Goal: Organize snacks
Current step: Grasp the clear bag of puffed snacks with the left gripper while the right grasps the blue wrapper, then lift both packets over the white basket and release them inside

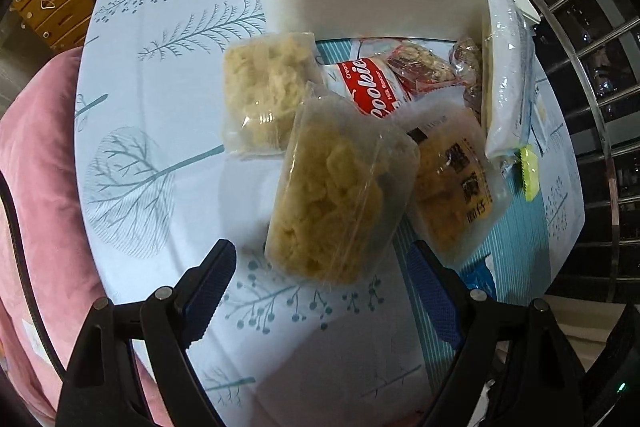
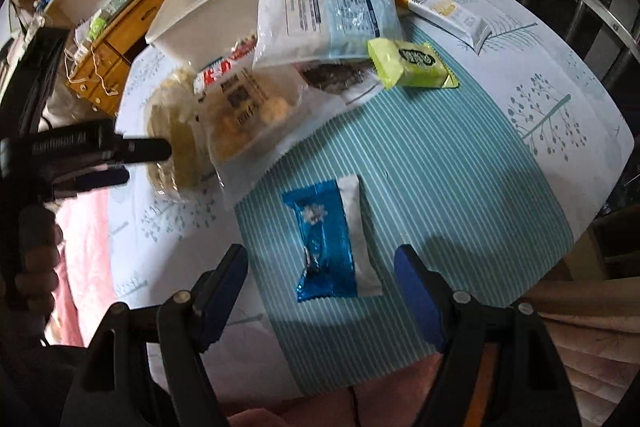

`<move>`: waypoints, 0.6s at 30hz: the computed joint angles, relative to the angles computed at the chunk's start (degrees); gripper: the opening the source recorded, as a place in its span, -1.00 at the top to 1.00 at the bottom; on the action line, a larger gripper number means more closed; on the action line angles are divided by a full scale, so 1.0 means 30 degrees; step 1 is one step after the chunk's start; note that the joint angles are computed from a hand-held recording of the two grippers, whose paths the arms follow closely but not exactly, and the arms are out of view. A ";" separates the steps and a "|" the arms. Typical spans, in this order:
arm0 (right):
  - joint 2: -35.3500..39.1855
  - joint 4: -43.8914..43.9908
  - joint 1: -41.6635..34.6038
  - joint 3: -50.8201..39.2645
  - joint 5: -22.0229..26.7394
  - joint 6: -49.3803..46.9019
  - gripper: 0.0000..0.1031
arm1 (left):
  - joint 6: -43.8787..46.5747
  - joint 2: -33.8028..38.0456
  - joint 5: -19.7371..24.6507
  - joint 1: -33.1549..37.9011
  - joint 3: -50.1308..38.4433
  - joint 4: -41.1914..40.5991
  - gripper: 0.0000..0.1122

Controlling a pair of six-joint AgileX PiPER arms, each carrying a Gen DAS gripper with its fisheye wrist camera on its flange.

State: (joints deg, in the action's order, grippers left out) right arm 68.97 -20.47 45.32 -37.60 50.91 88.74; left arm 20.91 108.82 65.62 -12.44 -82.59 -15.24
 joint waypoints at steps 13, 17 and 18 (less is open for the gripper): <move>0.2350 -0.0564 0.0528 -0.0663 0.0231 -0.0861 0.01 | 0.0119 0.1314 -0.0600 -0.0824 -0.0527 -0.0105 -0.06; 0.2354 -0.0646 0.0510 -0.0589 0.0304 -0.0883 0.24 | 0.0412 0.1192 -0.0502 -0.0564 -0.0131 -0.0505 -0.02; 0.2489 -0.0673 0.0680 -0.0720 0.0366 -0.0673 0.26 | 0.0424 0.1163 -0.0498 -0.0519 -0.0059 -0.0523 -0.01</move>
